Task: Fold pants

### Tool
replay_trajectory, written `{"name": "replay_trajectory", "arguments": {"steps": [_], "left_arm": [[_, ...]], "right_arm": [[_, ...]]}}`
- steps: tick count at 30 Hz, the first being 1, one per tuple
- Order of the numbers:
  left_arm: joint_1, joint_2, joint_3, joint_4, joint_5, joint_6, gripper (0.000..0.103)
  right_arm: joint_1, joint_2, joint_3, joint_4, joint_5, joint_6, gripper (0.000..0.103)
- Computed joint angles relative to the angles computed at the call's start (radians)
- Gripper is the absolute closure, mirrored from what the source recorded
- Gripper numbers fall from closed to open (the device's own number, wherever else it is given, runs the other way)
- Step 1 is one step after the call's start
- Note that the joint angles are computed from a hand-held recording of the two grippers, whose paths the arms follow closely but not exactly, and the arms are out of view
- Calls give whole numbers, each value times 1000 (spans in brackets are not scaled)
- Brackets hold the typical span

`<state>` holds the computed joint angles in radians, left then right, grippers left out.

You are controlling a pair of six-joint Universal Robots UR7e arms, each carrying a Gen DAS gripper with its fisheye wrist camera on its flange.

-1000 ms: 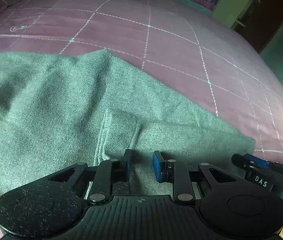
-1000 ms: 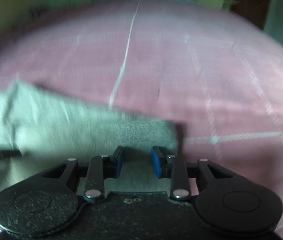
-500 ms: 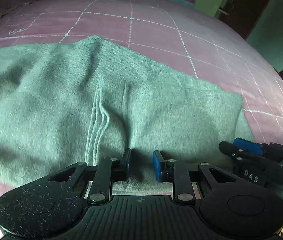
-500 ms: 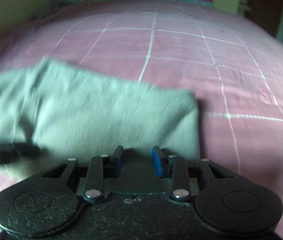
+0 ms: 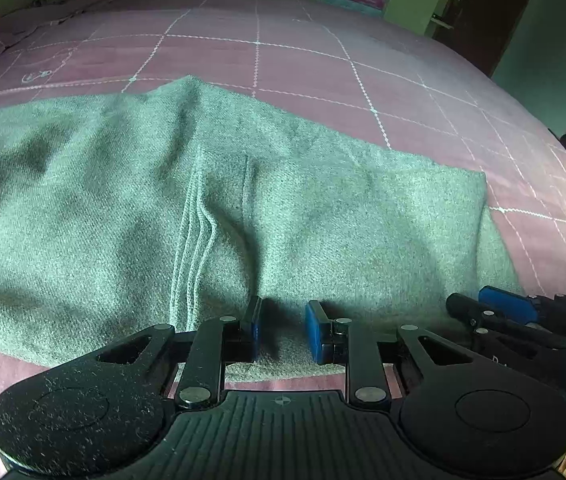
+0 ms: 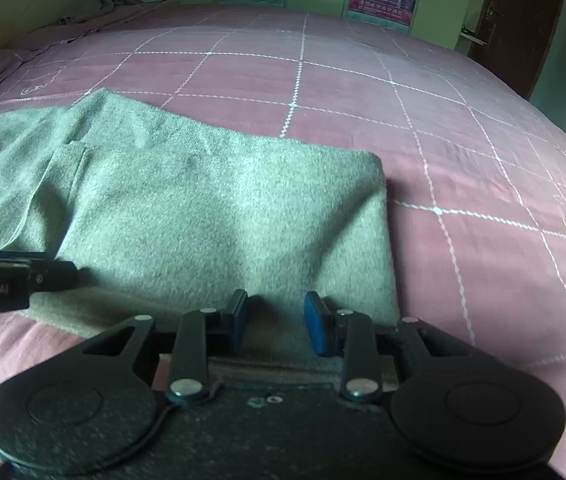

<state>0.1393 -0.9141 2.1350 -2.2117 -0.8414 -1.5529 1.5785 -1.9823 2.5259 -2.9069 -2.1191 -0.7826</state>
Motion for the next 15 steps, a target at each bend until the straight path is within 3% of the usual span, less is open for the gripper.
{"name": "replay_trajectory", "arguments": {"steps": [7,15], "left_arm": [[1,0,8,-21,-2,24,78],[-2,-21,-5,10,-28,-17,78]], "right_arm": [[30,27,-1,-17,-51,57,70],[9,-2,1,5,-17,66,71]]}}
